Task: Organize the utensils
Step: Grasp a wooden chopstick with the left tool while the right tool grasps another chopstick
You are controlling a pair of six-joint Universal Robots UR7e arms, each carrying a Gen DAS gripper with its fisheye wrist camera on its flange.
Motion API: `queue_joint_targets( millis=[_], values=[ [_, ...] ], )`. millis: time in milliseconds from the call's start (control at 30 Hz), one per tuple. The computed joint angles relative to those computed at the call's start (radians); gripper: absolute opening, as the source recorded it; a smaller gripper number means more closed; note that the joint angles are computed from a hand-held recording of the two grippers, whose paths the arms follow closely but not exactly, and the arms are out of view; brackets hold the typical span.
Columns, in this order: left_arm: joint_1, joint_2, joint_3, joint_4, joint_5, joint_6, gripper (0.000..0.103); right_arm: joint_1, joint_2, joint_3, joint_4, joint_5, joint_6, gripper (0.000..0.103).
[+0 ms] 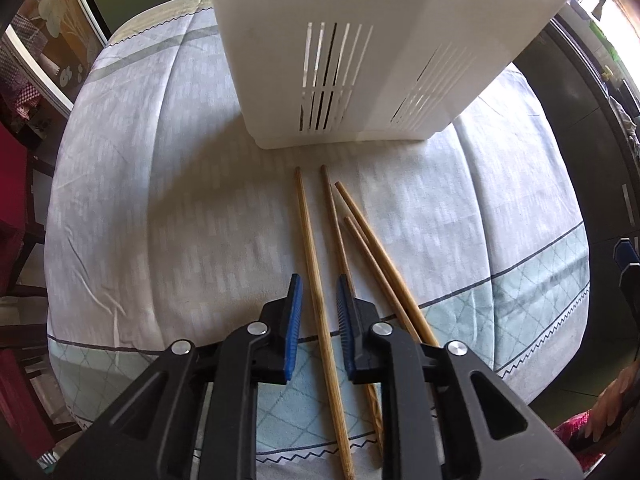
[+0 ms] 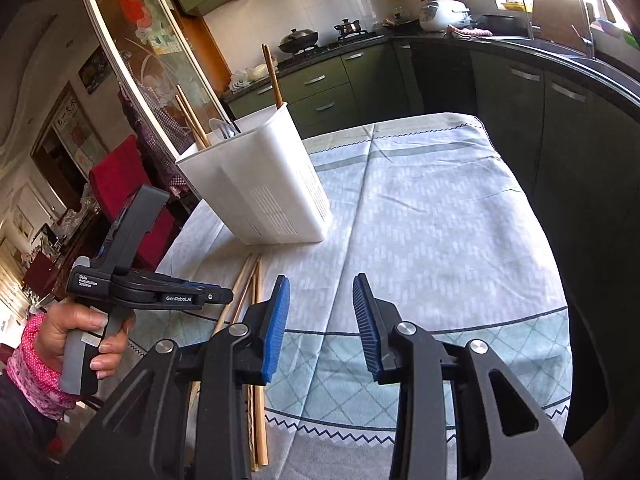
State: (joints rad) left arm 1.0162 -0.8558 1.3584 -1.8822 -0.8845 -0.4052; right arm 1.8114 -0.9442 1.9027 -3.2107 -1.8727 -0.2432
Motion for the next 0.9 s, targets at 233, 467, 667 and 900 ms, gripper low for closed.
queue_joint_targets(
  millis=[233,467,667,900],
  values=[
    [-0.006,0.027,0.01,-0.019,0.047,-0.018,0.011,-0.007,-0.012,0.008,-0.005,0.019,0.012,0.037],
    [-0.02,0.027,0.073,-0.127,0.082,0.009,0.007,0.001,0.01,-0.017,0.039,0.007,0.01,0.037],
    [-0.05,-0.062,0.219,-0.336,0.124,0.098,0.006,0.027,0.097,-0.123,0.211,-0.033,-0.057,0.037],
    [-0.077,-0.193,0.399,-0.622,0.165,0.203,0.006,0.066,0.263,-0.281,0.3,-0.165,-0.169,0.034]
  ],
)
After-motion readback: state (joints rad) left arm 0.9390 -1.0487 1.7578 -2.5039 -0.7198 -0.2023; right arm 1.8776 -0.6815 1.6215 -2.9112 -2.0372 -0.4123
